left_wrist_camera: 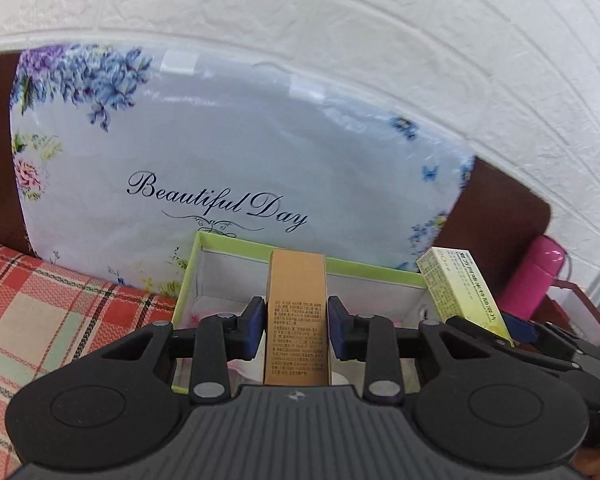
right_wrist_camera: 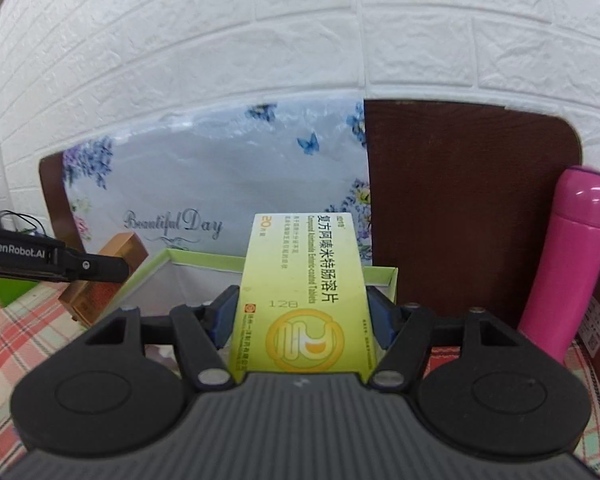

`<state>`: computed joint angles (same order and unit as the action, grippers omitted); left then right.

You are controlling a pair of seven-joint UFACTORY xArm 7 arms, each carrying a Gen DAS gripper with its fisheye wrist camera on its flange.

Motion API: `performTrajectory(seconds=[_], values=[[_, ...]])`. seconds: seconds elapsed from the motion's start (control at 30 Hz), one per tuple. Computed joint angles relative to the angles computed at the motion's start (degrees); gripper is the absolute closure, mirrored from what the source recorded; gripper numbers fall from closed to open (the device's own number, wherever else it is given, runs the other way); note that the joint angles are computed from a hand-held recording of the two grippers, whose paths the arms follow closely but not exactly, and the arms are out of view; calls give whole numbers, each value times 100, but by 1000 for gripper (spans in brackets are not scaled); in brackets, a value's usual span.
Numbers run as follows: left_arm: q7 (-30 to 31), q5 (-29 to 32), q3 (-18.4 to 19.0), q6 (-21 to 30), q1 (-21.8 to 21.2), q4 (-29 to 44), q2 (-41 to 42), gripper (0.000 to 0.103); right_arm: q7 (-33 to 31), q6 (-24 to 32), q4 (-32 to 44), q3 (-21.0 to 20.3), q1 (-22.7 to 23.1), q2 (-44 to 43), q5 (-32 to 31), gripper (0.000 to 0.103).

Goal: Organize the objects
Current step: 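Carry both medicine boxes into the lime-green box and release them, then grasp the blue cube box with the right gripper while the left grasps the toothpick pack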

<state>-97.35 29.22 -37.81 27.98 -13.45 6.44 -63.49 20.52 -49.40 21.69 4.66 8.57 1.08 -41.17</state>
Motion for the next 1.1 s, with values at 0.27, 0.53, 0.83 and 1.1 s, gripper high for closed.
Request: performTrajectory(seconds=[0.27, 0.53, 0.83, 1.1], values=[[-282, 358, -506, -691, 1047, -24, 655, 30, -1590, 100, 301, 337, 525, 898, 1586, 13], [-277, 272, -288, -269, 539, -45, 534, 30, -1462, -316, 18, 304, 261, 689, 1166, 0], [-223, -39, -179, 1114, -651, 374, 379, 30, -512, -599, -511, -91, -177, -157, -88, 0], [-436, -276, -469, 2137, -1496, 847, 423, 30, -24, -942, -1199, -646, -580, -1042, -1288, 0]])
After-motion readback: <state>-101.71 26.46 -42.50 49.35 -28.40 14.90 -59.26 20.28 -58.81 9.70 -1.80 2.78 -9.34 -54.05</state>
